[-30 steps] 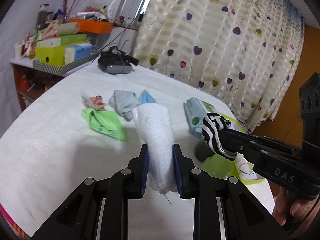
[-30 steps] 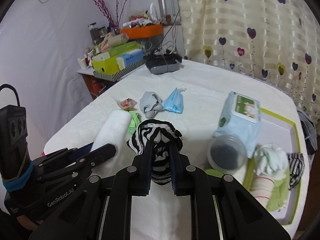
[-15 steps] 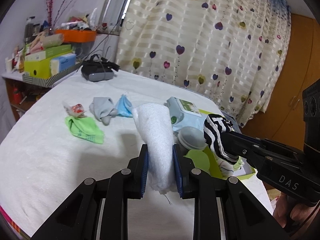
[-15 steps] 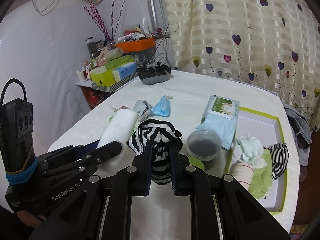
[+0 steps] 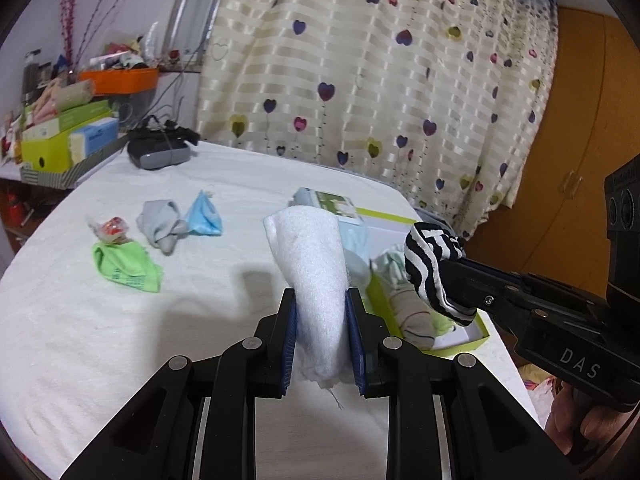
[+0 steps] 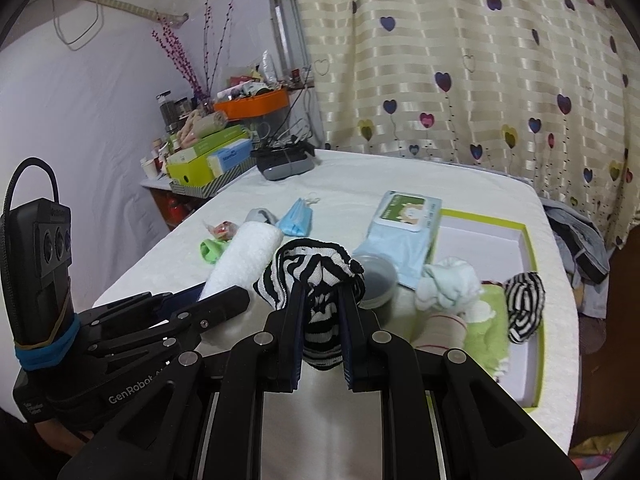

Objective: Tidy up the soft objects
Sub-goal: 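Carry the towel and striped sock over the yellow-green box with both grippers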

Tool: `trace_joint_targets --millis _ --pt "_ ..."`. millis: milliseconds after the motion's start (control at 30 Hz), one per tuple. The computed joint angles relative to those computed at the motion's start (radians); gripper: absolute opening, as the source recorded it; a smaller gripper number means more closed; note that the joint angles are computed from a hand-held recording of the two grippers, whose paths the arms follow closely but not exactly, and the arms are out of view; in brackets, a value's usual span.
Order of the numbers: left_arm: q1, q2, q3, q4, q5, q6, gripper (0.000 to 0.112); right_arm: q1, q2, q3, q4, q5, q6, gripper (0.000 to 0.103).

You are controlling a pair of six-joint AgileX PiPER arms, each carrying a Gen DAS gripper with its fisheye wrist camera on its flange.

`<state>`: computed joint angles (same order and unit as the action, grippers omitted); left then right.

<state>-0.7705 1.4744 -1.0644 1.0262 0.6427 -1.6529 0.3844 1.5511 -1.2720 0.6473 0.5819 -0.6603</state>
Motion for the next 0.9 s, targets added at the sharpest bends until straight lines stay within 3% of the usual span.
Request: trace_joint_targets --millis 433,900 --pt "-0.043 0.100 -0.131 -0.047 0.006 0.092 0.022 -0.119 -0.035 0.047 0.103 0.025 -0.098 0.016" --pt "-0.051 0.243 -0.299 -0.158 -0.042 0.250 0.022 -0.249 -0.042 0.075 0.149 0.050 -0.145 0.016"
